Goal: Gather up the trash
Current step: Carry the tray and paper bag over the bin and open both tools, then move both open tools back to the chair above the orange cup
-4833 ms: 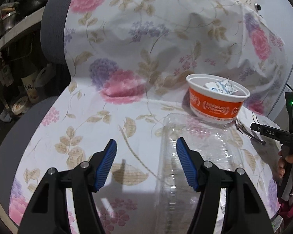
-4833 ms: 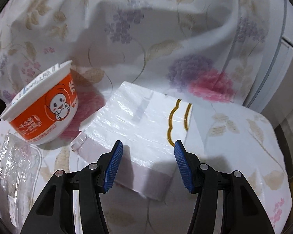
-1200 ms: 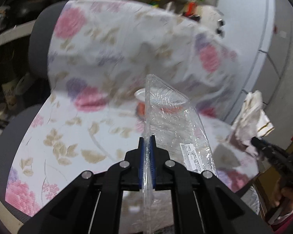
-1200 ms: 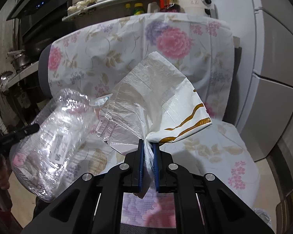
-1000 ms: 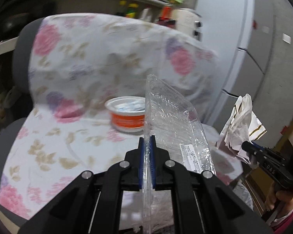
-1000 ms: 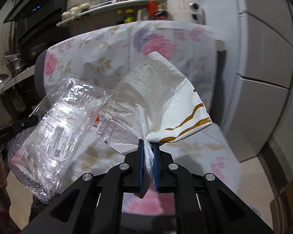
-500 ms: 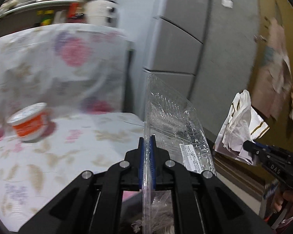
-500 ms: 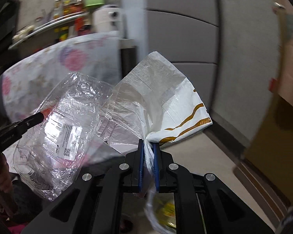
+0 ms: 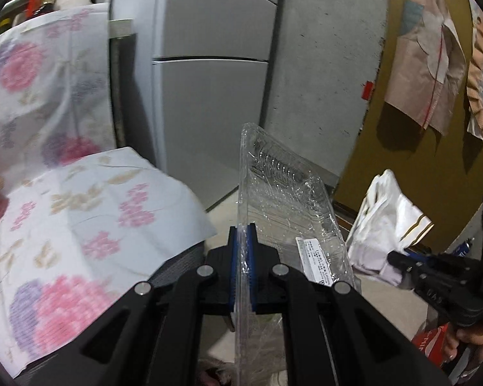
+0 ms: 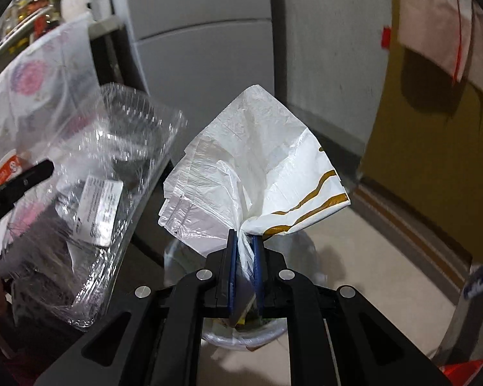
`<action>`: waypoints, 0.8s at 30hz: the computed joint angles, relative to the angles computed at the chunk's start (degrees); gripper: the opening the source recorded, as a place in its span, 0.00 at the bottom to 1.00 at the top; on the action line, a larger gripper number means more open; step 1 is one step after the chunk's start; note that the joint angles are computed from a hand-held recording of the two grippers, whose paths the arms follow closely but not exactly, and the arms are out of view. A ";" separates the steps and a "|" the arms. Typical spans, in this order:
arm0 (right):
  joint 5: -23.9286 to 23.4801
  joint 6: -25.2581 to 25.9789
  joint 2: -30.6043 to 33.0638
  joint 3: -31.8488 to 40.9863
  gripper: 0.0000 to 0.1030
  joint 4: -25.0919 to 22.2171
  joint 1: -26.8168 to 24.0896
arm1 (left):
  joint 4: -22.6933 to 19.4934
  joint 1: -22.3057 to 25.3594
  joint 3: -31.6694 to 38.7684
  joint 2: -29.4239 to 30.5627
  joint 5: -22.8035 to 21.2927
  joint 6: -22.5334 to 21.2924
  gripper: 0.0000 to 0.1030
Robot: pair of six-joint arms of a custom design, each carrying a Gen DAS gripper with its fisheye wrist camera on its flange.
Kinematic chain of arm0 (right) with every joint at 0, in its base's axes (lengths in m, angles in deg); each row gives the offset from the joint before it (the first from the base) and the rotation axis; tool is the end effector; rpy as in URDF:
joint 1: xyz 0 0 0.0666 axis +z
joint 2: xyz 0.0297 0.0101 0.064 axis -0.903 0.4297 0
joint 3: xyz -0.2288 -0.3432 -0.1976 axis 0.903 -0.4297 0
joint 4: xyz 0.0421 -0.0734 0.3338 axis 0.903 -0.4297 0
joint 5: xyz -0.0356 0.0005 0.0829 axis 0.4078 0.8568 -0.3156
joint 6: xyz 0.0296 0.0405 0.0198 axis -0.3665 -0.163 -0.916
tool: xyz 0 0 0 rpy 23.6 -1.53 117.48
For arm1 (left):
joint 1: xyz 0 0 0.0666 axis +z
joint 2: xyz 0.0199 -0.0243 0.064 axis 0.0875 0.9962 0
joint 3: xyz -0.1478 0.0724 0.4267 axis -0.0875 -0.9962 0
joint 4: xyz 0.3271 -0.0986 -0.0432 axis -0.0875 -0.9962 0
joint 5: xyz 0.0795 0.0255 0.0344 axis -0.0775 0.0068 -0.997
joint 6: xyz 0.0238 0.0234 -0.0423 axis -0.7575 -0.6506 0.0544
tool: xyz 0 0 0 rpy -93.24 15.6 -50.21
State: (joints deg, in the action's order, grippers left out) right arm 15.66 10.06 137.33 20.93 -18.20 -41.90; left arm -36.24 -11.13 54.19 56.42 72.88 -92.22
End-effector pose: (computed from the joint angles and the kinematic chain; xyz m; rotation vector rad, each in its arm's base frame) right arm 0.5201 0.1967 0.3541 0.6473 2.3692 -0.2279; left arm 0.6699 -0.2115 0.3663 0.8340 2.1243 -0.5637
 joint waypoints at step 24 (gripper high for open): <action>2.88 0.39 -1.16 3.58 0.47 2.29 0.08 | -0.88 2.53 3.04 -0.61 2.28 3.71 0.39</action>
State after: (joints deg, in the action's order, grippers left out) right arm 18.54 10.45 136.17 24.51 -15.91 -41.82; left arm -37.12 -8.59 57.23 55.81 75.16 -88.51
